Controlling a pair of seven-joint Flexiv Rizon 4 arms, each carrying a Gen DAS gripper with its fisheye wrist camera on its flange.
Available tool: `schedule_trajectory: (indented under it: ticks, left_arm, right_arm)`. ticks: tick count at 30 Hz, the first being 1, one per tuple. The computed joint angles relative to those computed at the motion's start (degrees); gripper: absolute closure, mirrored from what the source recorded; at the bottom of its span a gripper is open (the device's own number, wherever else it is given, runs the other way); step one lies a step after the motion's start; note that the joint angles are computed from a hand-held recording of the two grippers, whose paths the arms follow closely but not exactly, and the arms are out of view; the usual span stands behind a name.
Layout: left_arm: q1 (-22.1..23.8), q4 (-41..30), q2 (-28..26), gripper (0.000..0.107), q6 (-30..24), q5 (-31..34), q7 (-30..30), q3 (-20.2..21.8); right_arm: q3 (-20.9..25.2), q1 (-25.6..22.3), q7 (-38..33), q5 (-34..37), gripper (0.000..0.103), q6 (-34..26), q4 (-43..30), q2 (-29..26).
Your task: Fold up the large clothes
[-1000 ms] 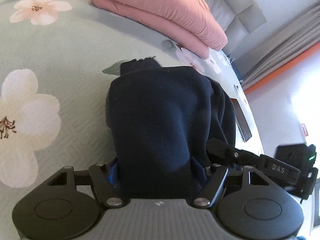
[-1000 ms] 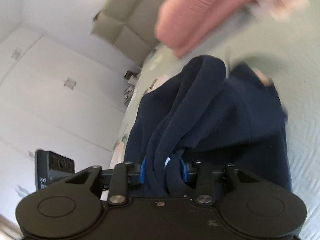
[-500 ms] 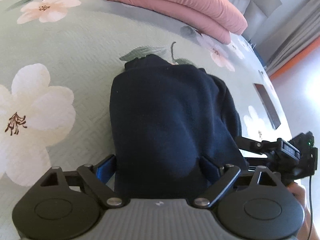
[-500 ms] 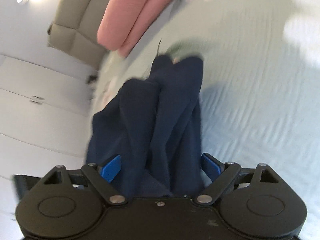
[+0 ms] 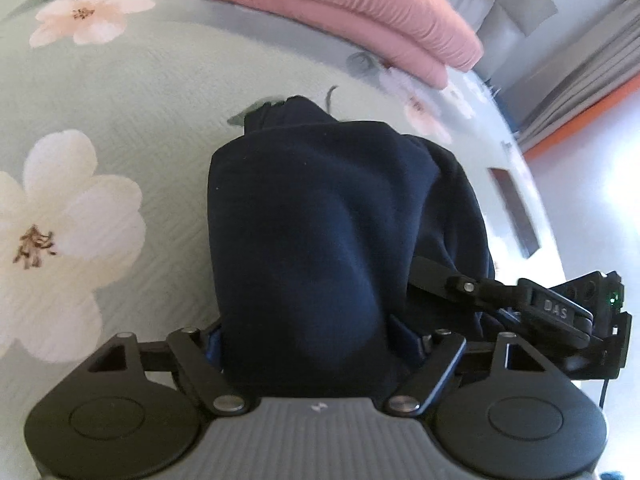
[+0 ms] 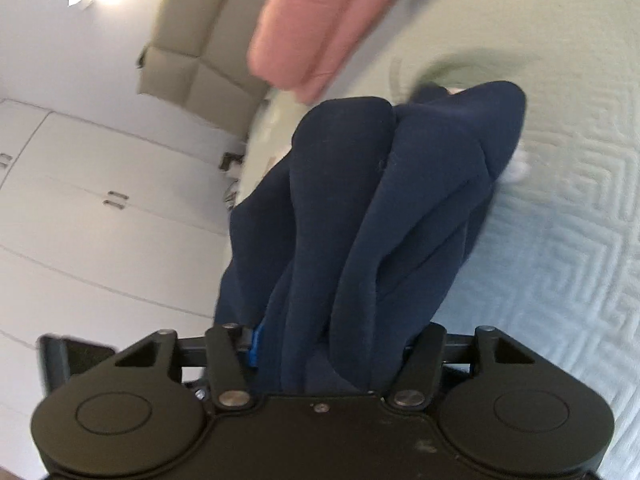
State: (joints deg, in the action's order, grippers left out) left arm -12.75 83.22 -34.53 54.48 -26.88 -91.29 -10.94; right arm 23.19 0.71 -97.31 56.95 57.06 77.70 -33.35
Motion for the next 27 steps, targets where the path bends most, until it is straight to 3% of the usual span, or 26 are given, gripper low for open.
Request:
schedule_trajectory:
  ticks: [3, 7, 13, 15, 16, 17, 18, 19, 21, 22, 25, 27]
  left_arm:
    - [1.9, 4.9, 5.4, 0.026, 2.6, -2.2, 5.3, -1.7]
    - [4.0, 11.8, 13.3, 0.026, 1.1, -8.5, 9.3, -2.0]
    - [3.1, 23.4, 21.0, 0.025, -2.9, -12.7, 10.6, 2.3]
    - [2.5, 26.7, 21.0, 0.031, -2.2, -11.3, 7.1, 4.1]
    - [2.1, 27.8, 20.9, 0.040, -1.8, -8.9, 4.7, 5.3]
    - [1.8, 30.4, 21.4, 0.033, 1.0, -9.3, 6.0, 5.7]
    - [2.4, 33.7, 22.9, 0.030, 5.5, -13.4, 9.3, 4.2]
    - [2.5, 35.8, 24.5, 0.031, 6.8, -17.1, 11.9, 3.6]
    - [1.8, 37.6, 27.5, 0.032, 6.2, -15.9, 13.1, 4.4]
    - [1.3, 38.6, 29.1, 0.032, 6.3, -14.8, 14.2, 4.7]
    - [-0.8, 40.9, 32.5, 0.031, 4.6, -17.5, 18.7, 4.8]
    - [-1.6, 40.6, 32.8, 0.031, 5.1, -8.5, 12.9, 5.5]
  right_arm:
    - [0.9, -0.3, -0.5, 1.2, 0.036, -1.0, -0.1, 2.7]
    - [0.6, 0.6, -0.1, 1.5, 0.036, -4.0, -1.0, 6.3]
    - [-2.5, 5.6, 3.4, -4.5, 0.034, -11.0, 1.4, 10.4]
    - [-3.8, 8.5, 5.4, -7.6, 0.032, -9.9, 3.5, 9.8]
    - [-4.5, 10.0, 6.9, -9.7, 0.031, -9.2, 4.7, 8.9]
    - [-6.0, 12.4, 9.6, -13.8, 0.031, -7.9, 6.2, 7.7]
    - [-6.7, 13.9, 11.6, -17.1, 0.021, -5.8, 7.5, 6.6]
    - [-6.2, 13.9, 10.3, -16.8, 0.018, -3.0, 8.1, 5.2]
    - [-3.9, 11.4, 9.7, -13.9, 0.018, -1.1, 7.1, 3.4]
    - [-4.5, 12.0, 11.8, -15.7, 0.018, -0.6, 7.0, 3.6]
    - [-9.5, 17.8, 19.7, -29.6, 0.016, 2.7, 10.3, 7.2]
    - [-9.7, 18.6, 21.3, -35.3, 0.014, 1.9, 11.5, 10.3]
